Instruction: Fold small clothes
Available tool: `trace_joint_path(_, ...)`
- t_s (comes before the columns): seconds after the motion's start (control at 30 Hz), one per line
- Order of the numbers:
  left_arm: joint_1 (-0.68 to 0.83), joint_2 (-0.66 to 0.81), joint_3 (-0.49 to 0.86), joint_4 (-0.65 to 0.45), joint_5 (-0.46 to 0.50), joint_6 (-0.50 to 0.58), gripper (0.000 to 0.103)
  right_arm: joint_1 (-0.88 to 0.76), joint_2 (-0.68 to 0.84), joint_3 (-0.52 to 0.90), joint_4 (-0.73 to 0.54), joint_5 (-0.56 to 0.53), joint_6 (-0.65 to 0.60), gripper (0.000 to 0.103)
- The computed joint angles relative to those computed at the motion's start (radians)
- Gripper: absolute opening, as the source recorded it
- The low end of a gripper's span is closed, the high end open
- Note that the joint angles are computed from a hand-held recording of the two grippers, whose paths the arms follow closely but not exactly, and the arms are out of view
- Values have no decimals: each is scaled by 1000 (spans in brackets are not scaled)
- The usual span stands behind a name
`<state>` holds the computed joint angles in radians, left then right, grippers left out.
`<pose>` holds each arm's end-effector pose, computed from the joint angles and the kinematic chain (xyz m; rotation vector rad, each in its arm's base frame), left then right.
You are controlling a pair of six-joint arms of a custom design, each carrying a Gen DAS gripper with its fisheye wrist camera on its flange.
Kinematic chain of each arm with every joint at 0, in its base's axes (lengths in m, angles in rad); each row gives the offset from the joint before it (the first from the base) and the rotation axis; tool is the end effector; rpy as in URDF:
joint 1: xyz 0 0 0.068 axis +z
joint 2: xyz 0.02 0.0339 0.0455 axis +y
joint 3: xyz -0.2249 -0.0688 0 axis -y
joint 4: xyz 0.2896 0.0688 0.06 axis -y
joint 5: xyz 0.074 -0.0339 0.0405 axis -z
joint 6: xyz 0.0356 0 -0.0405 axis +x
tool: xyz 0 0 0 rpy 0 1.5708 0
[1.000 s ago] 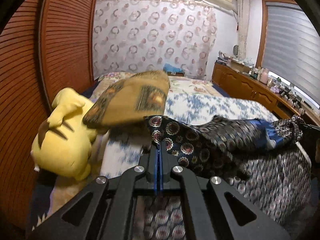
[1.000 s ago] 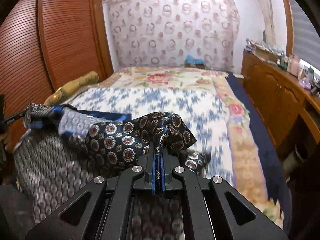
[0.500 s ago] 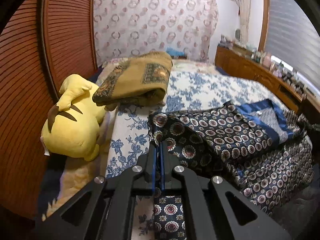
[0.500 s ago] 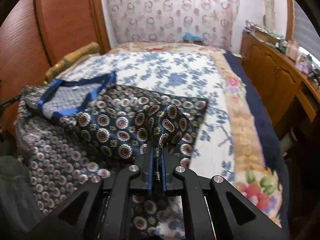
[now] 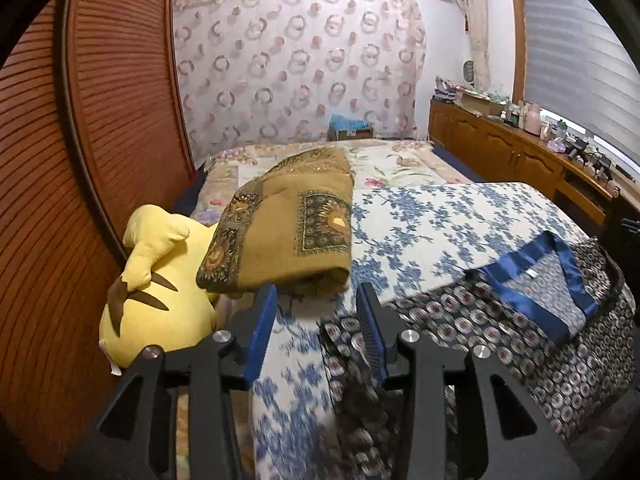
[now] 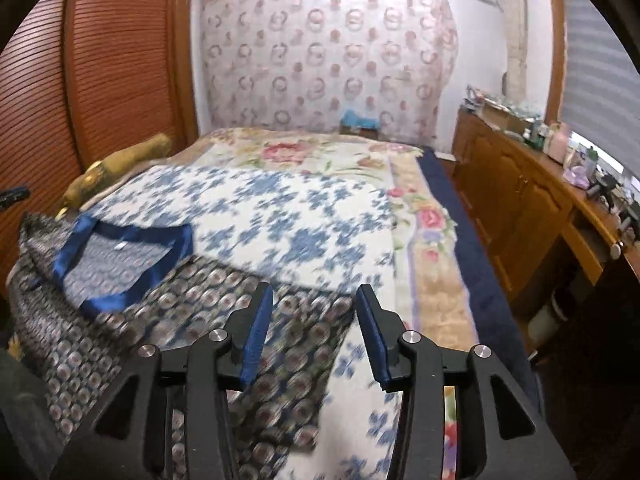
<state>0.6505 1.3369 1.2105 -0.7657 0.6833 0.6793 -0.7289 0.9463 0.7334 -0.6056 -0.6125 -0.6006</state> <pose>0.2734 0.1798 0.2762 0.3085 2.2008 -0.1368 0.2036 -0.1544 0.2181 -0.1328 2.2071 0.0115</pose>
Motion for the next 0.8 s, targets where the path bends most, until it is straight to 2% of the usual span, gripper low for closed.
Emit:
trace_joint_path(0.1,-39,97,67,21,-40,-28,40,36,87,33,59,23,32,44)
trace_joint_path(0.27,-86,243,187,-37,-51,-41,40,83,224,74,138,64,76,44)
trace_joint_path(0.53,-123,273,135,-58,-129,12,40,132,352,105,150,122,61,45)
trace_joint_path(0.7,-115,259,69,-58,-152,43,40,136,394,112,149,146,51,52)
trace_joint_path(0.8,-102,255,58,-59,-132,41,40,137,405,111,153,155,49,55)
